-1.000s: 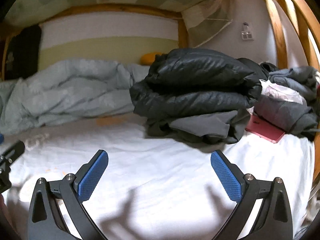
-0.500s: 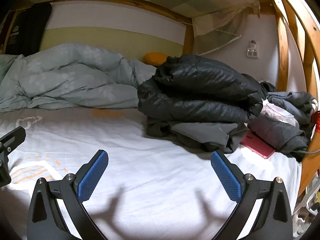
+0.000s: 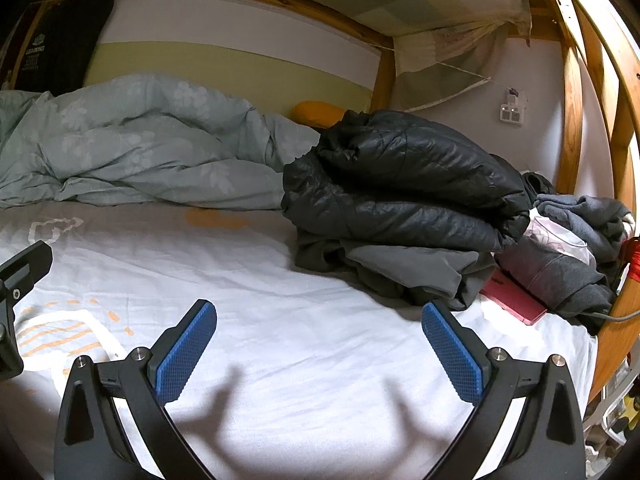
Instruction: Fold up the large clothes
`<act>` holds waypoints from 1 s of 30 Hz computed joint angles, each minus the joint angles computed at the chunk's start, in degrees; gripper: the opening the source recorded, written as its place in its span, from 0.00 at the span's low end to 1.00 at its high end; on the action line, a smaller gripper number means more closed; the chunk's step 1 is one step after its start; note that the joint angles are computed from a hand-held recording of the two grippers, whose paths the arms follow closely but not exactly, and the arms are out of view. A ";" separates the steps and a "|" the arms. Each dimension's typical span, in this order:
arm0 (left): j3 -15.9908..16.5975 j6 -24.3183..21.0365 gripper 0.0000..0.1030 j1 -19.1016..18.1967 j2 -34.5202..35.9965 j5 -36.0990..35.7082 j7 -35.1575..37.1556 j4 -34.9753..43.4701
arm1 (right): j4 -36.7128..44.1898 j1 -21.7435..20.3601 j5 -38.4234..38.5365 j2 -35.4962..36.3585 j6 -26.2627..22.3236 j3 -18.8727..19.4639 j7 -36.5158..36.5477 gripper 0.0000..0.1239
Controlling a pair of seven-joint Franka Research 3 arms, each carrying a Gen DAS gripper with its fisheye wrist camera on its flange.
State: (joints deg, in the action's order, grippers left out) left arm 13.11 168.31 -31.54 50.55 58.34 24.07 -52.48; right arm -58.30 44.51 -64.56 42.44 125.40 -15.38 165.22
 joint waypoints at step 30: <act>0.05 -1.31 1.00 -0.25 0.73 -1.09 -0.07 1.18 | 1.31 -0.04 0.94 1.16 0.61 -0.73 -3.23 0.83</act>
State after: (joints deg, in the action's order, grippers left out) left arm 13.16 167.00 -31.79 51.27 57.25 24.00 -51.31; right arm -56.99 44.47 -63.62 43.60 126.01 -16.11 161.99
